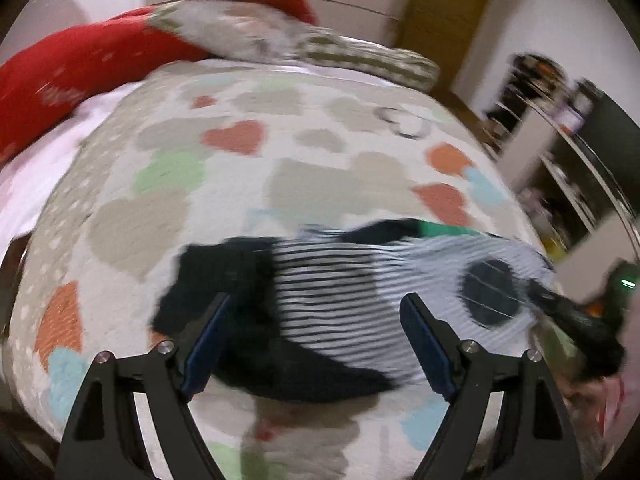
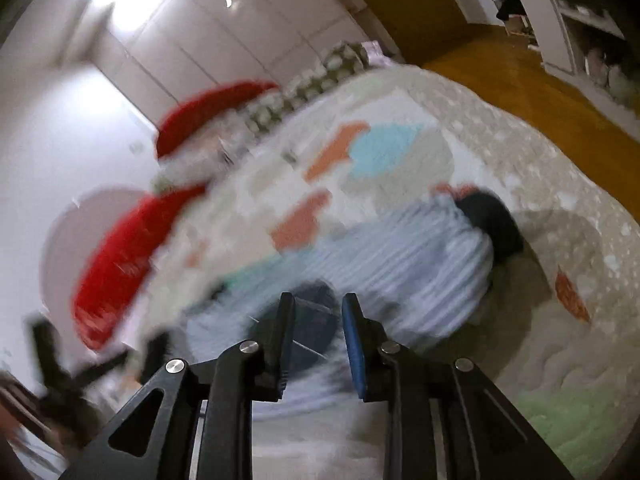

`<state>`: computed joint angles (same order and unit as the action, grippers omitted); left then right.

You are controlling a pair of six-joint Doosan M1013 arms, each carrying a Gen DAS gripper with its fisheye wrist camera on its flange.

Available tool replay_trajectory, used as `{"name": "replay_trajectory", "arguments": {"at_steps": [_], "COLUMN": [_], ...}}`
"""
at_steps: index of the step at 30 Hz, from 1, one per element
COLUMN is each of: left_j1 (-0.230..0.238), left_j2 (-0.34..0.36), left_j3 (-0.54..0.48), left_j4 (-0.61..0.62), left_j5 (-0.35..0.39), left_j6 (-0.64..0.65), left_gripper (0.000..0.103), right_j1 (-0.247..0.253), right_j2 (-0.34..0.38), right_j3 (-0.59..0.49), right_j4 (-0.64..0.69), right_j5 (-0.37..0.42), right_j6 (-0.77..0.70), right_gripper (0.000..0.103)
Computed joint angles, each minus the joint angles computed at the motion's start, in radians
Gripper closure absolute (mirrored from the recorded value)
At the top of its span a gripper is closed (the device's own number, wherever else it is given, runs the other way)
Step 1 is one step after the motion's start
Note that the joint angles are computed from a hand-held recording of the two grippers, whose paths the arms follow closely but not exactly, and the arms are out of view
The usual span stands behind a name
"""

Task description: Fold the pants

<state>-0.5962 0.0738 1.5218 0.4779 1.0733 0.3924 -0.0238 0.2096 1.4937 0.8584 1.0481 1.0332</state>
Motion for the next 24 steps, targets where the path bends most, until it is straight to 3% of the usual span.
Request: {"name": "replay_trajectory", "arguments": {"at_steps": [2,5,7,8,9,13,15,19,24], "left_j1": [0.0,0.015,0.034,0.044,0.051,0.077,0.092,0.092,0.08], "left_j2": [0.021,0.074,0.12,0.153,0.182,0.325,0.404,0.533,0.696], "left_j3": [-0.039,-0.123,-0.188,-0.231,-0.268,-0.449,-0.545,-0.719,-0.957], "left_j4": [-0.032,-0.122,-0.221,-0.274,-0.314,-0.477,-0.564,-0.588,-0.6], "left_j5": [-0.005,0.002,0.002,0.01,0.022,0.089,0.126,0.213,0.384], "left_j6": [0.081,0.221,0.341,0.401,0.446,0.591,0.639,0.681,0.789], "left_gripper": [0.019,0.019,0.019,0.019,0.019,0.019,0.019,0.019,0.019], "right_j1": [0.004,-0.039,-0.043,-0.05,-0.057,-0.085,-0.077,-0.058,-0.035], "right_j2": [-0.006,-0.026,-0.044,-0.053,-0.054,-0.039,-0.038,-0.019,0.011], "right_j3": [0.02,0.051,0.063,0.071,0.071,0.064,0.062,0.043,0.017], "right_j4": [-0.07,-0.002,-0.025,-0.02,-0.005,0.051,0.028,0.026,-0.019], "right_j5": [-0.07,-0.123,-0.186,-0.207,-0.199,-0.109,-0.11,-0.094,-0.091], "right_j6": [0.077,0.118,0.134,0.133,0.129,0.121,0.115,0.083,0.07], "right_gripper": [0.078,0.077,0.07,0.059,0.05,0.049,0.049,0.049,0.049]}}
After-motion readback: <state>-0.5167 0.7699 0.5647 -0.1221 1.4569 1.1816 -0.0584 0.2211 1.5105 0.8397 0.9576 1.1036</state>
